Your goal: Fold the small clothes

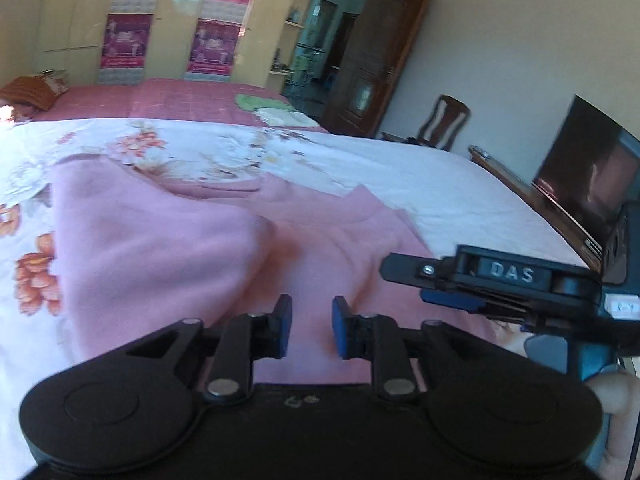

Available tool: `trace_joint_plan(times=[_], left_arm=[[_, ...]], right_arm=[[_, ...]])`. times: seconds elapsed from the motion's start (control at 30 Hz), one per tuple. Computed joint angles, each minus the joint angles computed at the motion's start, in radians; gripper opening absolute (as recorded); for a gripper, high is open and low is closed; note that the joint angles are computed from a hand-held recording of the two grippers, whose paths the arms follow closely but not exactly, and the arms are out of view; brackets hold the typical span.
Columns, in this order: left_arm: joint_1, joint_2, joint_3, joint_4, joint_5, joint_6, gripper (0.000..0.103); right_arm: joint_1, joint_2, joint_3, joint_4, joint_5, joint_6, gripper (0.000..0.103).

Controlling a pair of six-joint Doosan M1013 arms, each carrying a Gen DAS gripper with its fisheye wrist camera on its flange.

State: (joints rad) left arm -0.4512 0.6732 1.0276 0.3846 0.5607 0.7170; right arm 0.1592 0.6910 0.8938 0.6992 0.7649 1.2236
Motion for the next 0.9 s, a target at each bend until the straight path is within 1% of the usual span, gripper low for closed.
trace_joint_plan(times=[0.07, 0.13, 0.17, 0.2, 0.23, 0.37, 0.4, 0.47, 0.5, 0.53, 0.57, 0.6, 0.63, 0.67, 0.7, 0.73, 0.83, 0.9], left_arm=[[0.011, -0.024, 0.023, 0.117, 0.038, -0.168, 0.025], [0.022, -0.036, 0.033, 0.205, 0.078, -0.273, 0.034], [0.03, -0.037, 0.032, 0.236, 0.103, -0.313, 0.037], [0.039, -0.034, 0.024, 0.244, 0.127, -0.339, 0.043], [0.049, -0.029, 0.014, 0.233, 0.143, -0.349, 0.045], [0.092, 0.016, -0.058, 0.103, 0.199, -0.298, 0.046], [0.098, 0.023, -0.065, 0.077, 0.207, -0.29, 0.046], [0.107, 0.027, -0.062, 0.04, 0.198, -0.288, 0.046], [0.109, 0.024, -0.053, 0.047, 0.196, -0.31, 0.046], [0.109, 0.023, -0.047, 0.056, 0.191, -0.326, 0.046], [0.107, 0.021, -0.042, 0.067, 0.192, -0.342, 0.048], [0.108, 0.022, -0.042, 0.077, 0.194, -0.351, 0.053], [0.107, 0.023, -0.041, 0.087, 0.197, -0.354, 0.055], [0.106, 0.023, -0.04, 0.094, 0.198, -0.354, 0.055], [0.107, 0.023, -0.041, 0.099, 0.196, -0.35, 0.056], [0.105, 0.021, -0.039, 0.109, 0.195, -0.354, 0.055], [0.098, 0.017, -0.04, 0.14, 0.177, -0.345, 0.056], [0.09, 0.021, -0.053, 0.142, 0.156, -0.317, 0.056]], right_arm=[[0.008, 0.03, -0.05, 0.024, 0.046, -0.005, 0.069], [0.018, 0.061, -0.102, 0.05, 0.094, -0.013, 0.069], [0.023, 0.077, -0.13, 0.063, 0.124, -0.019, 0.069], [0.029, 0.093, -0.16, 0.067, 0.154, -0.019, 0.069], [0.035, 0.11, -0.189, 0.067, 0.179, -0.016, 0.068], [0.058, 0.195, -0.335, 0.048, 0.29, 0.032, 0.068], [0.061, 0.212, -0.367, 0.048, 0.312, 0.043, 0.068], [0.064, 0.242, -0.413, 0.072, 0.334, 0.056, 0.068], [0.066, 0.257, -0.439, 0.072, 0.34, 0.063, 0.061], [0.069, 0.282, -0.487, 0.066, 0.37, 0.077, 0.035], [0.071, 0.322, -0.564, 0.056, 0.419, 0.108, 0.025], [0.074, 0.344, -0.606, 0.048, 0.443, 0.126, 0.02], [0.077, 0.364, -0.643, 0.035, 0.459, 0.137, 0.02], [0.078, 0.369, -0.653, 0.034, 0.462, 0.13, 0.02], [0.078, 0.352, -0.621, 0.039, 0.441, 0.101, 0.012], [0.077, 0.323, -0.568, 0.051, 0.401, 0.066, 0.008], [0.071, 0.222, -0.394, 0.108, 0.227, -0.069, 0.007], [0.064, 0.176, -0.328, 0.133, 0.158, -0.145, 0.007]])
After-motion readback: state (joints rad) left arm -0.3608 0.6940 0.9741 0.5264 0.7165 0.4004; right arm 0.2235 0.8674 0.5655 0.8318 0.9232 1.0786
